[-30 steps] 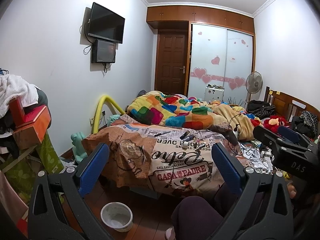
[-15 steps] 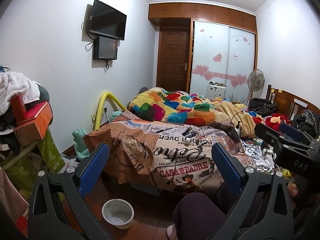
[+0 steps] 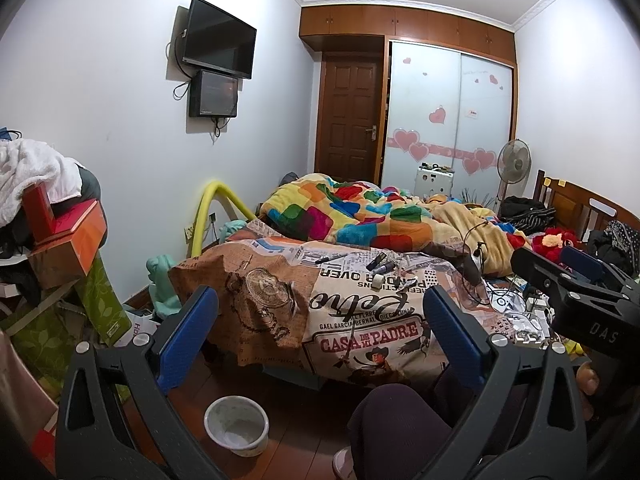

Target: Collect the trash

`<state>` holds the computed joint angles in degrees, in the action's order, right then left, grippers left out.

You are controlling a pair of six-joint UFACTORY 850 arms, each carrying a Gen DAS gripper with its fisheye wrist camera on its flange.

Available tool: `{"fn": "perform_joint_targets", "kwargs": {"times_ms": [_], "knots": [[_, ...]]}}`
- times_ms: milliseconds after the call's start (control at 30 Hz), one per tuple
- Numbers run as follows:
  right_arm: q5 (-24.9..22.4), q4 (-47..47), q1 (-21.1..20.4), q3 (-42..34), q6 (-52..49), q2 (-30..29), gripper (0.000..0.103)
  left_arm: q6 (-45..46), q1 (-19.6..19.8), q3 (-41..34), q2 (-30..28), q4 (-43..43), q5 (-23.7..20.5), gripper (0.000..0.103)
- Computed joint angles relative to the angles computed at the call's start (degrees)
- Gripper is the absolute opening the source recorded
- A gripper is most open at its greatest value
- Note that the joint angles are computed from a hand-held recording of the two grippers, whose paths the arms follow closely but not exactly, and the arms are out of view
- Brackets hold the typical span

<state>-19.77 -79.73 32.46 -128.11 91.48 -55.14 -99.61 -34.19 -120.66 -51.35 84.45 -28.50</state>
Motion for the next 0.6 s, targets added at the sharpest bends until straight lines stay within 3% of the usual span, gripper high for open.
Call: {"fn": "perform_joint_targets", "kwargs": {"times_ms": [600], "knots": [[-0.2, 0.9, 0.1, -0.4, -1.1, -0.2, 0.103, -0.3, 0.1, 0.5, 0.3, 0.3, 0.1, 0.103]]}}
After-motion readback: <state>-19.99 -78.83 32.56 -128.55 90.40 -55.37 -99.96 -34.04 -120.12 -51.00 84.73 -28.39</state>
